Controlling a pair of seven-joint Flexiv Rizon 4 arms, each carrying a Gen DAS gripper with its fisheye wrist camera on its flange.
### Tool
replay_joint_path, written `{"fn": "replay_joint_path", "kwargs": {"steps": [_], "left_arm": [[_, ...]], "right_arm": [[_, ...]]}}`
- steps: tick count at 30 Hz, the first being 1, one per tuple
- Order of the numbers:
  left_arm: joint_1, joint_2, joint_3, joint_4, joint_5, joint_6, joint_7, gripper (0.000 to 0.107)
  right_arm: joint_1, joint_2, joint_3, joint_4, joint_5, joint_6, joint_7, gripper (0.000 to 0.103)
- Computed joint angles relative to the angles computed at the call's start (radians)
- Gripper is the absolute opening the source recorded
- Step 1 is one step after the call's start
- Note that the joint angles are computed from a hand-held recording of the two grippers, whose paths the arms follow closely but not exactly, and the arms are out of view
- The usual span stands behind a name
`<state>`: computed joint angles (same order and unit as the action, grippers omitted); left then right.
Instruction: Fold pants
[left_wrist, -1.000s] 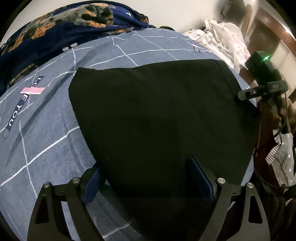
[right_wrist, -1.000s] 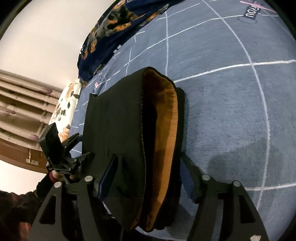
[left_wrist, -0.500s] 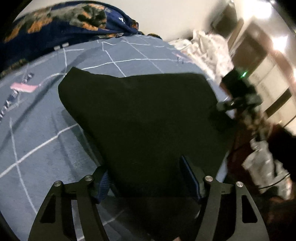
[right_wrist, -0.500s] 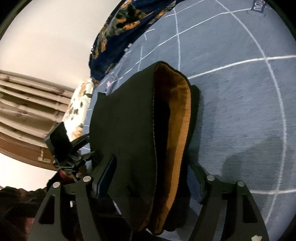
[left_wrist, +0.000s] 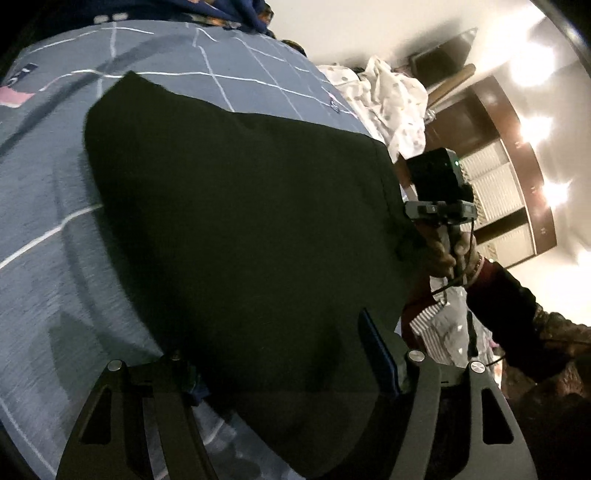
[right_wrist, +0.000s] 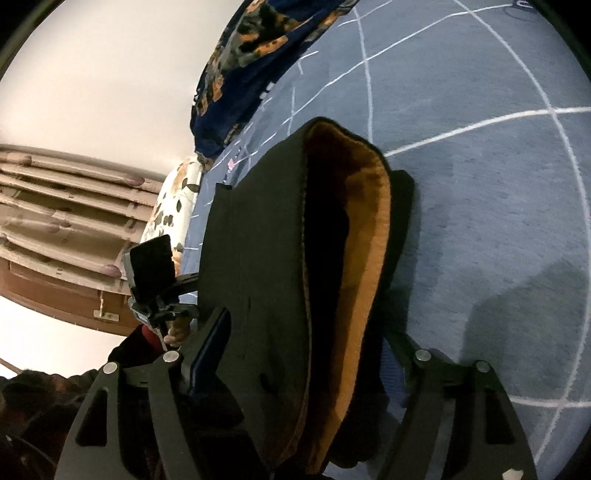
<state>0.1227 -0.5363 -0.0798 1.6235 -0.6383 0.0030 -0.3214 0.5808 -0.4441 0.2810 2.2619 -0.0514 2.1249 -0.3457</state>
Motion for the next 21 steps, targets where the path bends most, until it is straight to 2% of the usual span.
{"fn": "replay_joint_path", "kwargs": {"steps": [4, 5, 7, 9, 10, 11, 13, 14, 15, 16, 17, 21], "left_arm": [[0.02, -0.042, -0.005, -0.051, -0.008, -0.064, -0.035, 0.068], [0.024, -0.051, -0.004, -0.064, -0.007, -0.079, -0.052, 0.068], [0.025, -0.061, -0.002, -0.083, 0.001, -0.098, -0.083, 0.068], [0.022, -0.055, -0.001, -0.079, 0.005, -0.093, -0.091, 0.068], [0.02, -0.05, 0.0, -0.074, 0.005, -0.085, -0.09, 0.068], [0.016, -0.04, 0.0, -0.06, 0.002, -0.072, -0.086, 0.068], [0.01, -0.013, 0.004, -0.019, -0.009, -0.027, -0.066, 0.068], [0.006, 0.001, 0.006, 0.002, -0.015, 0.0, -0.056, 0.064], [0.0, 0.017, 0.01, 0.027, -0.02, 0.034, -0.045, 0.061], [-0.007, 0.032, 0.012, 0.051, -0.027, 0.069, -0.039, 0.054], [-0.015, 0.043, 0.015, 0.071, -0.033, 0.104, -0.043, 0.044], [-0.018, 0.047, 0.015, 0.089, -0.05, 0.148, -0.094, 0.031]], "right_arm": [[-0.008, -0.001, 0.007, 0.002, -0.013, -0.001, 0.001, 0.071], [-0.029, 0.0, 0.02, 0.007, -0.035, -0.006, 0.012, 0.07], [-0.12, -0.007, 0.075, 0.015, -0.135, -0.031, 0.057, 0.062], [-0.199, -0.03, 0.121, 0.023, -0.216, -0.007, 0.112, 0.057], [-0.213, -0.037, 0.125, 0.022, -0.234, -0.003, 0.138, 0.056], [-0.201, -0.033, 0.113, 0.02, -0.235, -0.008, 0.148, 0.056], [-0.125, -0.012, 0.057, 0.015, -0.193, -0.035, 0.12, 0.056], [-0.093, -0.005, 0.036, 0.016, -0.162, -0.041, 0.11, 0.054], [-0.05, 0.002, 0.01, 0.02, -0.109, -0.045, 0.104, 0.044], [-0.013, 0.001, -0.009, 0.024, -0.052, -0.028, 0.101, 0.037], [0.012, -0.006, -0.021, 0.022, -0.011, -0.005, 0.093, 0.035], [0.136, -0.017, -0.084, -0.004, 0.161, 0.051, 0.028, 0.028]]}}
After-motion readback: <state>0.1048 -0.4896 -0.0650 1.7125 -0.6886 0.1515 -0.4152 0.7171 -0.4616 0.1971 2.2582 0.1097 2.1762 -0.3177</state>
